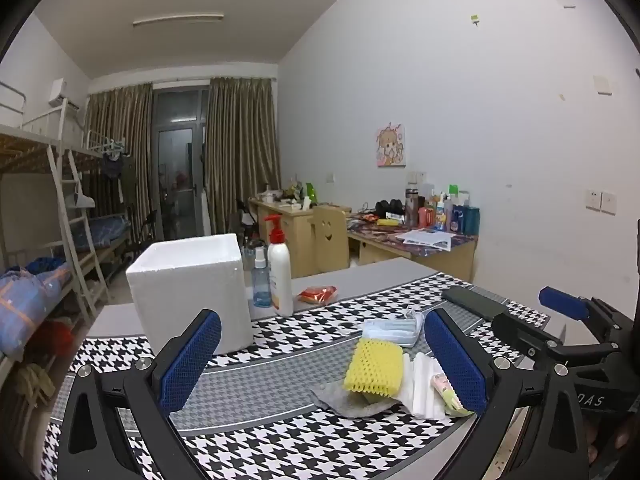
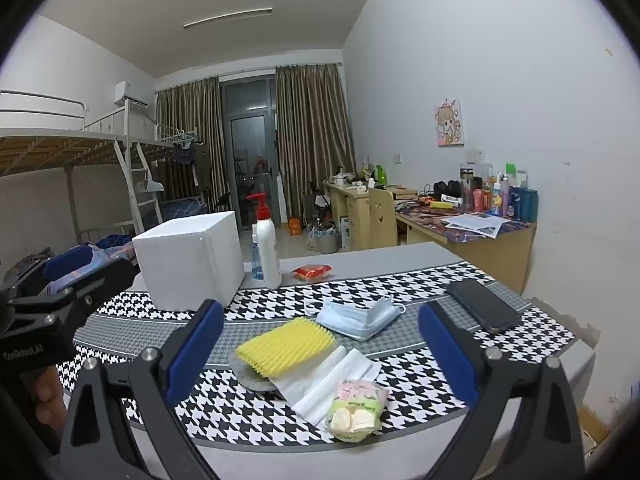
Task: Organize soft objects
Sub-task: 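Move both tools toward the yellow sponge and wipes packet on the table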
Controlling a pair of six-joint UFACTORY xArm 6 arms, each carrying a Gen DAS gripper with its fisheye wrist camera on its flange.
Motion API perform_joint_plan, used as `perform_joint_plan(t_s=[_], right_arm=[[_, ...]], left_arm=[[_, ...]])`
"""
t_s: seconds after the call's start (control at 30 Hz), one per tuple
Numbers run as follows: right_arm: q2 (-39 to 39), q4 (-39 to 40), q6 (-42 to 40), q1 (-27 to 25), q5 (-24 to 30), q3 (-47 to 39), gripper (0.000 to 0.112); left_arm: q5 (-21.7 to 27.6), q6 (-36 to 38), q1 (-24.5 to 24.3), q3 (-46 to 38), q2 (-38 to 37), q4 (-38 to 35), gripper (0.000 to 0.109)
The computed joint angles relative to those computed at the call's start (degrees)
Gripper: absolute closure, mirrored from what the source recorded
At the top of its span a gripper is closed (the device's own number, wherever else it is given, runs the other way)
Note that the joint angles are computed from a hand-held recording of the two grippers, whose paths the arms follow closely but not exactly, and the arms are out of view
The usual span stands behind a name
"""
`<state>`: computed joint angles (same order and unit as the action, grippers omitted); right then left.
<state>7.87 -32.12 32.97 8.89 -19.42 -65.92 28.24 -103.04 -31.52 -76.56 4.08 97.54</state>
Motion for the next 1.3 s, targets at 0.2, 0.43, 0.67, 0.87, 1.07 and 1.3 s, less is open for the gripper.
perform_joint_plan(t_s=[0.2, 0.43, 0.67, 0.87, 1.07, 1.3], right_arm=[[-0.39, 0.44, -0.49, -0.01, 0.22, 0.33, 0.013], [0.10, 0.92, -0.58, 0.19, 0.94, -0.35, 0.013], [0.12, -0.61, 0.96, -0.01, 1.39, -0.77, 0.013], [0.27, -1.97, 2.17, -0.22, 1.53, -1.17, 0.013], [0.39, -2.22, 2.48, -0.27, 1.58, -1.36, 0.013], [1.59, -6.90, 7.16, -1.08, 2.27, -3.39, 0.013]], left_arm=[[-0.68, -0.47, 1.01, 0.84, -0.53, -2.31, 0.006], [-1.65, 2.46, 1.76, -0.86, 1.06, -5.06, 0.006], [-2.23, 2.41, 1.98, -0.96, 1.11, -4.74, 0.006], [-2.58, 2.27, 2.05, -1.32, 1.49, -4.47, 0.006], [-2.68, 2.72, 2.30, -1.64, 1.75, -5.25, 0.006], [-2.72, 3.25, 2.63, -2.25, 2.31, -6.14, 0.006]])
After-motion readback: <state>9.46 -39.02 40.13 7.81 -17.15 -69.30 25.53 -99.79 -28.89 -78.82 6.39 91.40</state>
